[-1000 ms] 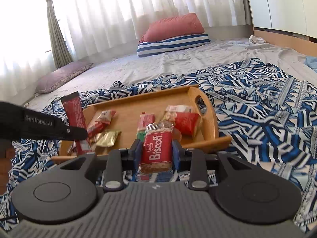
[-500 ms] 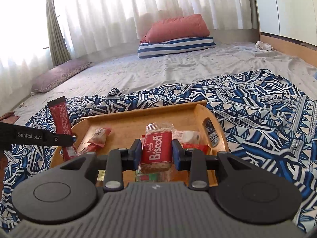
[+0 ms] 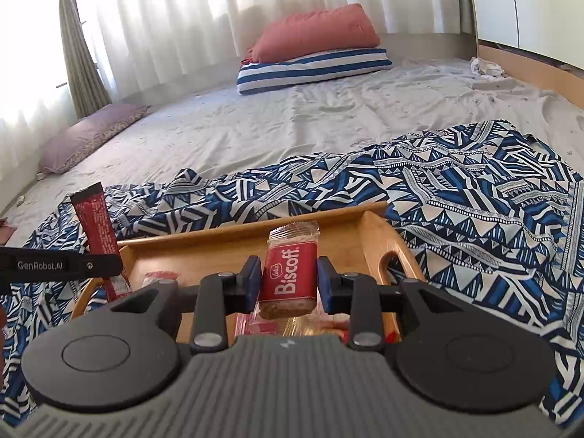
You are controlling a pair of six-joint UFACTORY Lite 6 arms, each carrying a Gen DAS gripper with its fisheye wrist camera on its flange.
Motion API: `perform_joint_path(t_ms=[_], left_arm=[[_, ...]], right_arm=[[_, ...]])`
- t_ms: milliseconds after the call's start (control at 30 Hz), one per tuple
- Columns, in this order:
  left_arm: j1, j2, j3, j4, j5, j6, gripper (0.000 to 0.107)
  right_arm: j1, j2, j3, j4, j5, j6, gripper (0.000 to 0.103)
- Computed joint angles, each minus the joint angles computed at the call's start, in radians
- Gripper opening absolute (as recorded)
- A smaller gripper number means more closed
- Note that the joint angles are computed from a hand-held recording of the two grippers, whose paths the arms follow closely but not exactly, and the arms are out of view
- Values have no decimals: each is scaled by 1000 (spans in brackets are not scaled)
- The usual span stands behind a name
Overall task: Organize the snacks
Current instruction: 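Carry the Biscoff packet and red stick packet over the wooden tray with both tools, then lower both tools into the tray and open them to release the packets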
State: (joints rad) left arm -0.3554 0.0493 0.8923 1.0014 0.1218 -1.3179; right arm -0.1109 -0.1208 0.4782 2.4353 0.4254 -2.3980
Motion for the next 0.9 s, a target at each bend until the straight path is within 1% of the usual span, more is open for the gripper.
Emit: perform_joint_path(t_ms=[100,133,167,267,467,533,633,700,767,867,900], left_arm=[[-1,88,77,-131,-9,125,16],[-4,115,99,-126,-8,120,16],[-8,140,121,-111,-5,106,16],[-19,207,171,-21,-1,12,16],[-25,325,250,19,-1,-28,17],[-27,353,265,90,-4,-96,17],[-27,386,288,94,-7,-100,17],[-34,405,300,144,4,-143,17],[-35,417,304,159,3,-157,15],[-34,428,303,272,1,-275,15],[-33,430,304,281,-1,-284,15]], right_arm=[[12,91,80,15,-13,0,37],[14,118,103,11,-14,8,37],[17,144,124,16,-16,4,37],[41,213,171,102,-23,-79,37],[99,339,242,283,-29,-291,37],[107,373,258,286,-20,-293,37],[118,416,275,313,-7,-316,37],[127,438,282,343,-3,-348,37],[123,448,288,319,4,-327,37],[119,453,295,317,4,-324,37],[121,459,302,321,-2,-327,37]])
